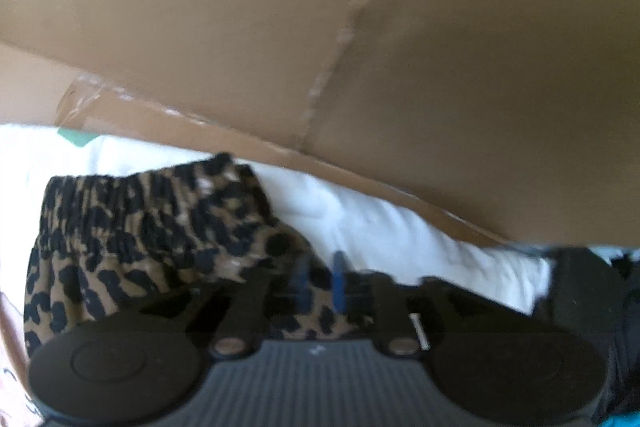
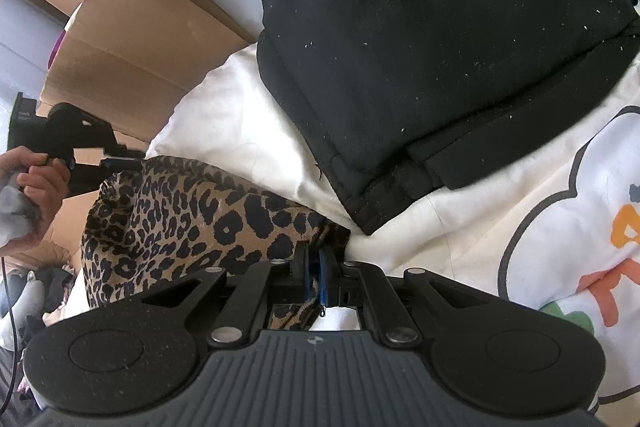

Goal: Fold clothes

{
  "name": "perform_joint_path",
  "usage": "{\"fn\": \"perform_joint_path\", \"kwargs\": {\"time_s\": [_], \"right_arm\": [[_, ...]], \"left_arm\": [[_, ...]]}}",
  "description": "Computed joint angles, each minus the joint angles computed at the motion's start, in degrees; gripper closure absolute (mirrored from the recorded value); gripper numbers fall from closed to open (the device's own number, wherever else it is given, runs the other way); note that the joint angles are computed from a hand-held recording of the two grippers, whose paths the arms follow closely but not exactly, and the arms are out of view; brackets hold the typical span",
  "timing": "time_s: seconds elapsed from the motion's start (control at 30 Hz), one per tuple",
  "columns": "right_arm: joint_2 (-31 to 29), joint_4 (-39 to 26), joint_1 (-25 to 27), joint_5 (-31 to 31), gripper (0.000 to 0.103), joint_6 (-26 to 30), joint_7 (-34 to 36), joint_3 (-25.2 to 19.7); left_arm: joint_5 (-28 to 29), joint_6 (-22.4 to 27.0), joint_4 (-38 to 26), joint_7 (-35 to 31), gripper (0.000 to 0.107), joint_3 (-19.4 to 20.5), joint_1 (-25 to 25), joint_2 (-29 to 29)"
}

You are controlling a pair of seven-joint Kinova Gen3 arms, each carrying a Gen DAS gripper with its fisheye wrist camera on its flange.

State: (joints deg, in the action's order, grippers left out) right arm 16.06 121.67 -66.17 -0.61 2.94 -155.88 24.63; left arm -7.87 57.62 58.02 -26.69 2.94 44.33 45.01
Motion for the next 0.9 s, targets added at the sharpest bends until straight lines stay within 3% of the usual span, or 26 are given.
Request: {"fn": "perform_joint_path", "kwargs": {"time_s": [0.37, 0.67, 0.9], "right_arm": [[1.1, -0.1, -0.6, -1.7, 0.094, -0.7, 0.2, 0.5], [1.6, -0.5, 0.3, -3.1, 0.094, -1.0, 1.9, -0.3], [1.8, -0.6, 0.2, -4.0, 0.094, -1.1, 2.9, -0.3]], "left_arm": [[1.6, 1.5, -1.4, -2.3, 0.081, 1.5, 0.9, 1.2], [4.5, 6.2, -4.8, -5.0, 0.092, 3.1, 1.9, 2.3], [5.8, 9.1, -8.0, -5.6, 0.094, 3.2, 2.7, 4.2]]}}
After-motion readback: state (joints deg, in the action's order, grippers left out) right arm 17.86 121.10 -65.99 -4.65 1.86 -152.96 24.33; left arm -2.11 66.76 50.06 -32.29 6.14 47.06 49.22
